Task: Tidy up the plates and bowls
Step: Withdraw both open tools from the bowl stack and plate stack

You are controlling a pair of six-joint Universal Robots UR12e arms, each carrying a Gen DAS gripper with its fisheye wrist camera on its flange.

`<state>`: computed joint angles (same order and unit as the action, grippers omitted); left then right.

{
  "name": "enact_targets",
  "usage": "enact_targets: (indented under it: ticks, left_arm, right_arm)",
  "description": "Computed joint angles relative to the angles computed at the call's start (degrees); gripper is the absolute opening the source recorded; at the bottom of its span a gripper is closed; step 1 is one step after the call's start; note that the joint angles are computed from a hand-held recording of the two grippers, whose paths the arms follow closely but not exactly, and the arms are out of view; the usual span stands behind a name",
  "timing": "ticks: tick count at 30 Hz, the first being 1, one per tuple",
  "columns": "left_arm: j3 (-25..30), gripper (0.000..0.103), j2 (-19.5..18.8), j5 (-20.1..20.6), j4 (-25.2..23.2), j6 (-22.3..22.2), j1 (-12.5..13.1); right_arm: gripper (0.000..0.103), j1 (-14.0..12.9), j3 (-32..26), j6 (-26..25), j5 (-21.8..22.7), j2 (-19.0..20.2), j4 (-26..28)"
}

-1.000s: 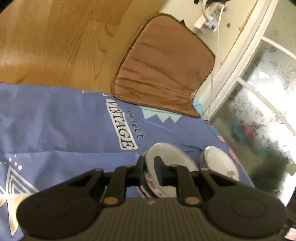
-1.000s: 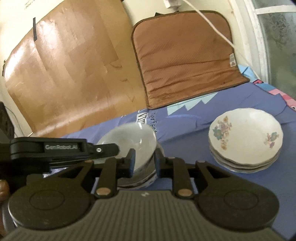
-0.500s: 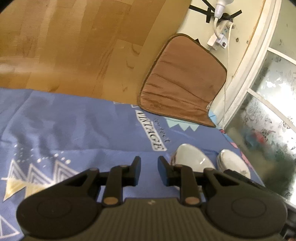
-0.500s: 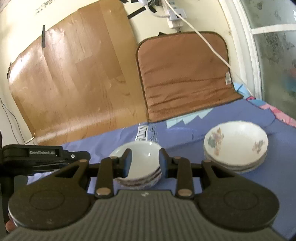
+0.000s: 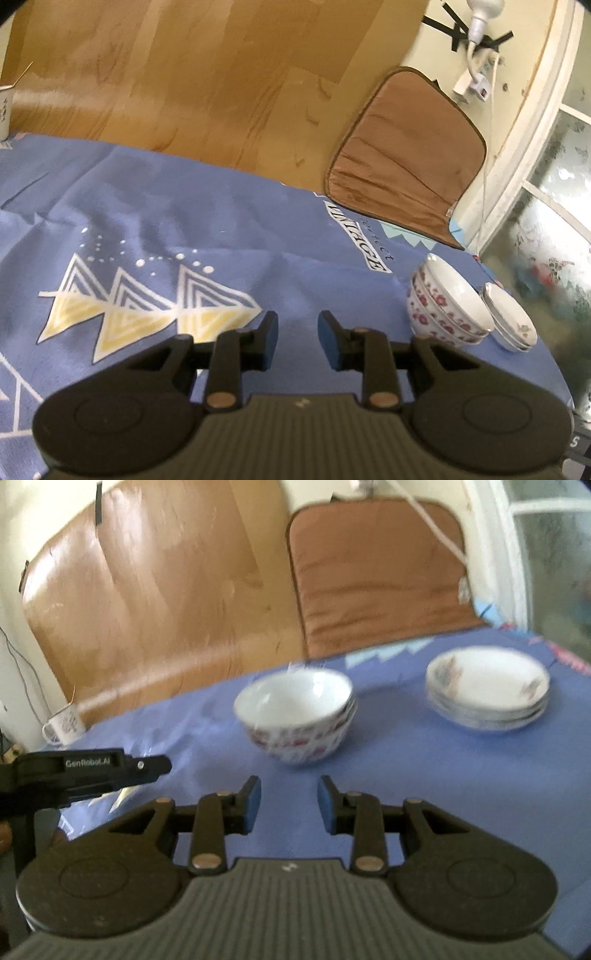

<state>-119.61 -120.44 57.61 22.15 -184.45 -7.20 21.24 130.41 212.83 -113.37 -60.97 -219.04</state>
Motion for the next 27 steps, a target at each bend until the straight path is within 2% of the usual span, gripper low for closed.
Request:
enact_targets:
  ticks: [4,12,20,22,24,25,27]
  left_arm:
    - [0.09,0.026,-0.63,-2.02,0.77,-1.51,0.85]
    - [-0.18,0.029,-1.07,-3.0,3.35,-1.37,0.96]
    - [-0.26,0.029,-1.22,-4.74,3.81,-1.76,1.59]
    - [-0.18,0.029,-1.08,-5.14,3.36,-2.24,1.69]
    - [-0.14,0.029,-0.84,-5.17,3.03,-2.94,1.83]
    - [-0.09,0.029,-0.77,-5.48,3.14,-3.32,1.97]
    - [-0.12,0.029,-0.63,-5.65,3.98,-3.63,2.25]
  right_arm:
    - [0.037,-0.49,-0.25,2.69,1.43,-0.41,3.52]
    - [0.038,0.46,-1.06,2.4,-0.74,0.1,4.37]
    - [0.038,0.23,-0.31,2.18,-0.72,-0.56,3.6]
    - [0.038,0.78,0.53,0.16,-3.71,-1.02,0.77]
    - [0.038,1.66,2.15,-2.47,-9.15,-2.01,-3.29]
    - [0.038,1.96,3.09,-3.49,-12.09,-2.74,-4.71]
    - [0.038,2.68,5.33,-5.18,-21.34,-4.75,-6.89]
